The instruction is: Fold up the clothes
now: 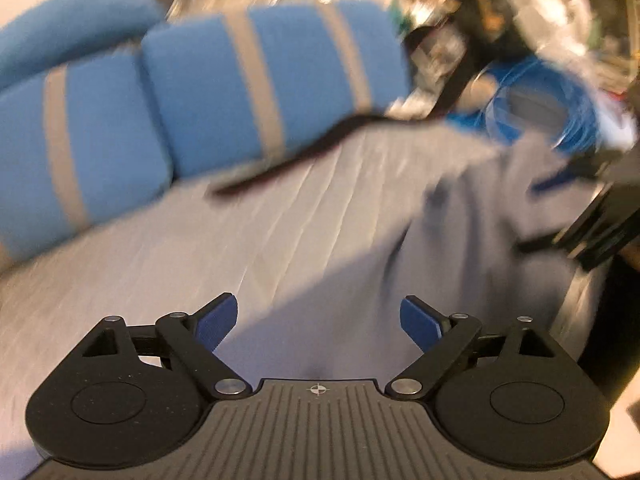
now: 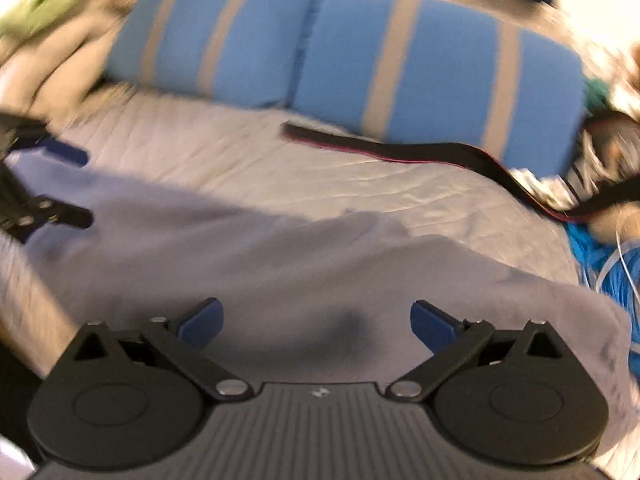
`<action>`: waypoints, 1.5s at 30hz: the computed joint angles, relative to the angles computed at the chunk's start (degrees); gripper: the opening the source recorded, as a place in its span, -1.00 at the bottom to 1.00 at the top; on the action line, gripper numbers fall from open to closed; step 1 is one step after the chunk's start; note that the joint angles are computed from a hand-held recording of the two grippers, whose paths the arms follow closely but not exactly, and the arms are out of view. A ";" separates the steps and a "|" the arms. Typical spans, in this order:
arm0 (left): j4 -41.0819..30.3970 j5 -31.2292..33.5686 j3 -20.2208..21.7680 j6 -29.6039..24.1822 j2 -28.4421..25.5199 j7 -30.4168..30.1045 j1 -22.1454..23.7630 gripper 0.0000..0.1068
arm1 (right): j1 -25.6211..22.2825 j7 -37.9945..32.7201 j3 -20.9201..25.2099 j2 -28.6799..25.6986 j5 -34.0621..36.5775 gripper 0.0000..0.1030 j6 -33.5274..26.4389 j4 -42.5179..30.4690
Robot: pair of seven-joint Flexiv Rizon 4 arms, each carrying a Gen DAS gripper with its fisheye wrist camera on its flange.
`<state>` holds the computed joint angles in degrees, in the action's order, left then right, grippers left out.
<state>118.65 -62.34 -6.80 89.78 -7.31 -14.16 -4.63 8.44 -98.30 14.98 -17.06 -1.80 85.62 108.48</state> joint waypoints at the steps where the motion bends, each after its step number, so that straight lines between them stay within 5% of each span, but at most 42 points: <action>1: -1.85 -1.81 -0.68 1.53 -1.73 3.15 -0.82 0.68 | 0.49 2.32 -0.67 -0.40 0.42 1.00 -2.05 -1.31; 5: -8.44 13.16 -0.18 -4.16 -7.70 -4.39 1.29 0.68 | 3.78 10.75 -5.29 -1.94 -2.56 1.00 -10.18 -4.11; 8: -11.90 13.21 -3.71 -11.72 -10.82 -1.63 5.50 0.61 | 2.52 11.47 -4.15 -3.06 -0.63 1.00 -14.57 -5.85; 15: -17.73 7.95 -3.23 -33.31 -14.21 -5.67 11.16 0.38 | 2.51 8.03 -4.44 -3.29 -1.94 1.00 -10.53 -3.18; 20: -22.35 8.01 -1.28 -42.17 -17.29 -11.59 12.47 -0.40 | 3.46 9.17 -5.60 -4.14 -4.67 1.00 -9.52 -3.18; 22: -23.26 9.40 -0.59 -43.43 -17.95 -13.53 12.37 -0.77 | 3.37 9.00 -5.56 -4.62 -5.27 1.00 -8.93 -3.36; 24: -24.29 11.16 -0.15 -44.52 -18.59 -15.48 12.26 -0.91 | 2.96 8.69 -5.15 -4.89 -5.26 1.00 -8.58 -3.46; 36: -24.15 17.31 1.35 -42.89 -17.69 -18.44 12.51 -0.93 | 2.42 8.31 -4.57 -5.15 -5.18 1.00 -8.76 -3.67; 45: -25.63 19.75 2.00 -47.23 -17.10 -20.26 14.14 -0.92 | 1.30 6.14 -3.29 -5.31 -3.23 0.99 -9.77 -4.51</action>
